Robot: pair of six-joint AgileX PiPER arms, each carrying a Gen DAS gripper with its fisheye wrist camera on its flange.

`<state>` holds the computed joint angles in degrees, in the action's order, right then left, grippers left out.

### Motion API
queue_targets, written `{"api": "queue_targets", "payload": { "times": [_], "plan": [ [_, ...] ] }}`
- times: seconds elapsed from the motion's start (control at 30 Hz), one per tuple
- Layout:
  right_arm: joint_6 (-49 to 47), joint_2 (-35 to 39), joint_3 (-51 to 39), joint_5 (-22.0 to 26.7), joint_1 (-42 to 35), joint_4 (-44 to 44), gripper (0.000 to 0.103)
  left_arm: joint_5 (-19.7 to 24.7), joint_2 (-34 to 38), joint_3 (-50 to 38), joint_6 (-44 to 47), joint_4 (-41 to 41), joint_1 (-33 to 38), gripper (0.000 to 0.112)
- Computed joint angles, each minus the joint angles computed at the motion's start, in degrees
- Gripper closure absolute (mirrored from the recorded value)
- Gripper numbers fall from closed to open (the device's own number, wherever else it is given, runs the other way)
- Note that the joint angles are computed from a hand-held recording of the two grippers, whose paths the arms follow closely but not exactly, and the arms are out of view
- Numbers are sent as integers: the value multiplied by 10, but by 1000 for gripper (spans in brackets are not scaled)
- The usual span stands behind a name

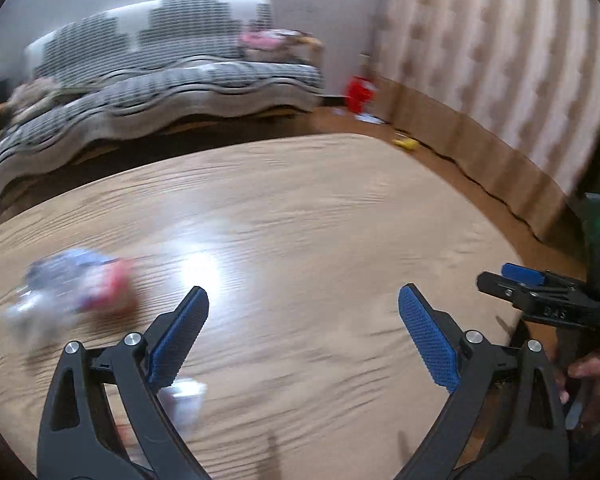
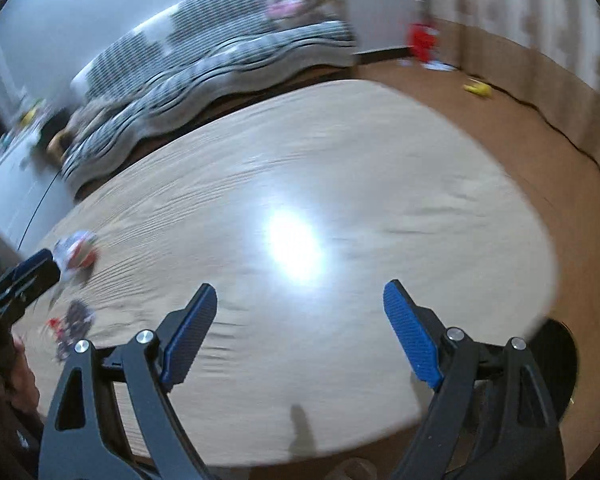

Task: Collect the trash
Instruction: 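Move both open grippers back over the trash pile on the table, then grasp the clear plastic wrap with the left gripper and lift it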

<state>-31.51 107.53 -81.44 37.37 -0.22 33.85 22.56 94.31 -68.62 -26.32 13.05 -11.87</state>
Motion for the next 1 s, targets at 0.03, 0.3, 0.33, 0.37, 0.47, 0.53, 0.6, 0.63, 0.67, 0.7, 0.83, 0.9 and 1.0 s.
{"api": "queue_targets", "payload": {
  "times": [0.03,0.3,0.33,0.37,0.47,0.53,0.6,0.63,0.67,0.7,0.83,0.9,1.0],
  "plan": [
    [18,7,-15,3,32,-11,21,-6,-24,29,18,-14,33,19],
    [133,105,-171,38,239,-73,21,-23,-105,129,246,-200,282,19],
    [148,120,-196,44,256,-84,21,-27,-104,135,273,-221,305,19],
    [159,134,-216,49,272,-92,21,-28,-98,137,323,-265,335,19],
    [183,178,-278,66,309,-107,21,-37,-79,139,398,-327,375,19],
    [211,212,-333,86,328,-124,21,-43,-61,131,449,-367,388,19],
    [232,248,-390,109,338,-137,21,-55,-40,124,511,-418,391,19],
    [242,265,-419,122,341,-143,21,-60,-30,118,521,-425,390,19],
    [250,279,-441,132,343,-147,21,-66,-20,115,532,-433,386,19],
    [249,282,-441,132,341,-146,21,-70,-6,106,552,-447,381,19],
    [269,329,-520,170,341,-158,21,-91,25,87,524,-400,353,19],
    [271,344,-545,182,340,-158,21,-90,44,73,492,-367,345,20],
    [277,370,-589,205,339,-160,21,-93,63,62,472,-346,342,26]
  ]
}}
